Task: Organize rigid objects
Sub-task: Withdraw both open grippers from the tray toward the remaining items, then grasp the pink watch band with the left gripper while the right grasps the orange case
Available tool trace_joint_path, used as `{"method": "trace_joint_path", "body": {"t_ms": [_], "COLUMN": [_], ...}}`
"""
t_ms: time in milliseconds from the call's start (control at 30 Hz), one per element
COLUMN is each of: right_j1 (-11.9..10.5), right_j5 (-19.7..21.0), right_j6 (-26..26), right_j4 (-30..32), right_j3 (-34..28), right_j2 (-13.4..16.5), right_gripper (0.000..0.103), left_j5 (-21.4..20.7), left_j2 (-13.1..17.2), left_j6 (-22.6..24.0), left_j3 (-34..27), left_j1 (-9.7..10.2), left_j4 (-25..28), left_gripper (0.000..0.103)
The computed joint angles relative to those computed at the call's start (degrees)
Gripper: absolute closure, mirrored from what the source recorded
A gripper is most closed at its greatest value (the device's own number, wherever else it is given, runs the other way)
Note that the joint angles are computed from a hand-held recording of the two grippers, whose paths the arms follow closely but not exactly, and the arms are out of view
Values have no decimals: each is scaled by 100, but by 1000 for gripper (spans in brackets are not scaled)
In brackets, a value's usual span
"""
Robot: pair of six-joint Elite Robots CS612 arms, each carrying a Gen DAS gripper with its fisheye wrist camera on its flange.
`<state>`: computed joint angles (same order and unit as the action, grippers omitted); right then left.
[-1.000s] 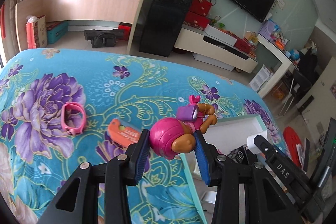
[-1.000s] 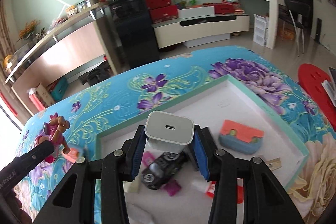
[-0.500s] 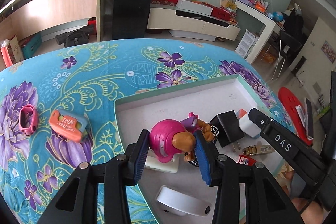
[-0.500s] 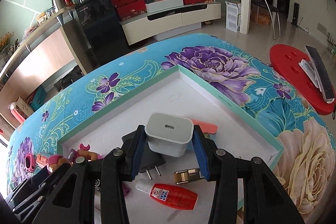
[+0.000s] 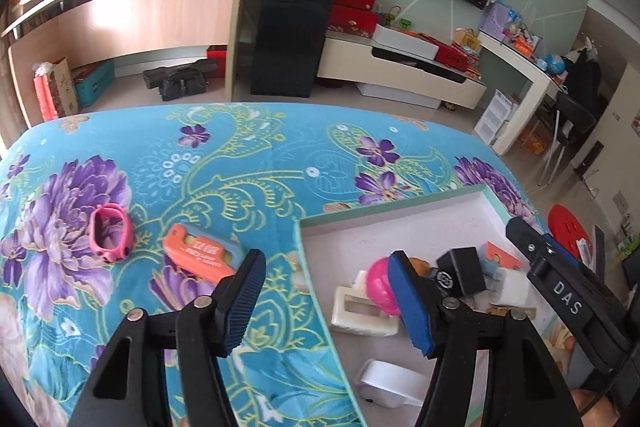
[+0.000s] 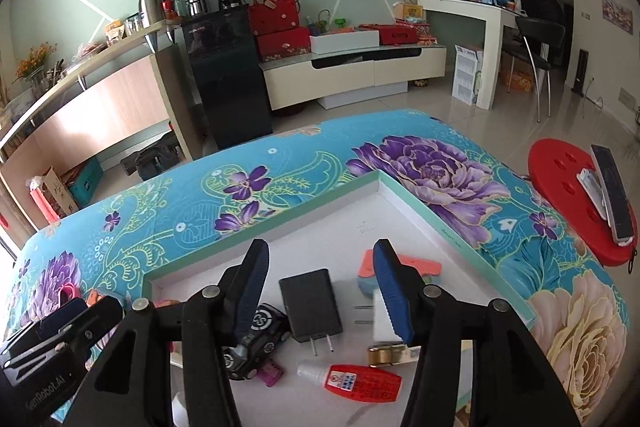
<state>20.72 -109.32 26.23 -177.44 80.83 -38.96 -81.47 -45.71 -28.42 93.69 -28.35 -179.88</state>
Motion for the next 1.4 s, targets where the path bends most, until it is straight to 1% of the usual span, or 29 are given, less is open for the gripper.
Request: {"method": "trace_joint_path", "body": {"t_ms": [33, 167, 233, 300, 433, 500, 600, 733, 867, 967, 1033, 1200, 1400], "right_j1": [15, 72, 121, 188, 322, 360, 412, 470, 511, 522, 518, 550, 579], "right_j5": [107, 776, 1091, 1316, 1592, 1791, 2111, 2357, 2390, 2325, 2291, 2140, 2030], "right_j6": [-59, -357, -534, -738, -1155, -1264, -1374, -1543, -1555, -1540, -1540, -1695, -1819], "right_j4": [-24, -246, -194, -102, 198, 352, 643, 1047, 1432, 1570, 1661, 1721, 1755], "right_j3": [-38, -231, -397, -593, -984, -1169, -1453, -1810, -2078, -2221, -2295, -2424, -2512], "right_j2": [16, 127, 212, 321, 539, 651, 832, 1066, 1230, 1315, 1356, 1437, 1490], "right_gripper": [47, 47, 48, 48, 48, 48, 48, 47, 46, 43, 42, 35, 33], "left_j5": [114, 570, 924, 1197, 1256, 1323, 1449, 1334, 1212, 1158, 1129, 957, 768], "left_j2": [-26, -113, -166, -211, -264, -272, -253, -161, -74, -7, 40, 148, 257], "left_j6": [-104, -646, -933, -1192, -1706, -1866, -2014, -2047, -1987, -1927, -1871, -1727, -1564], "left_j3": [46, 237, 329, 410, 581, 625, 622, 530, 418, 322, 268, 120, -27], "left_j1": [37, 226, 295, 365, 539, 594, 634, 699, 740, 759, 768, 794, 811], "left_j4": [-18, -13, 179, 383, 410, 440, 576, 687, 799, 894, 888, 947, 956], "left_gripper": [34, 31, 30, 30, 25, 22, 16, 14, 12, 9, 8, 7, 7]}}
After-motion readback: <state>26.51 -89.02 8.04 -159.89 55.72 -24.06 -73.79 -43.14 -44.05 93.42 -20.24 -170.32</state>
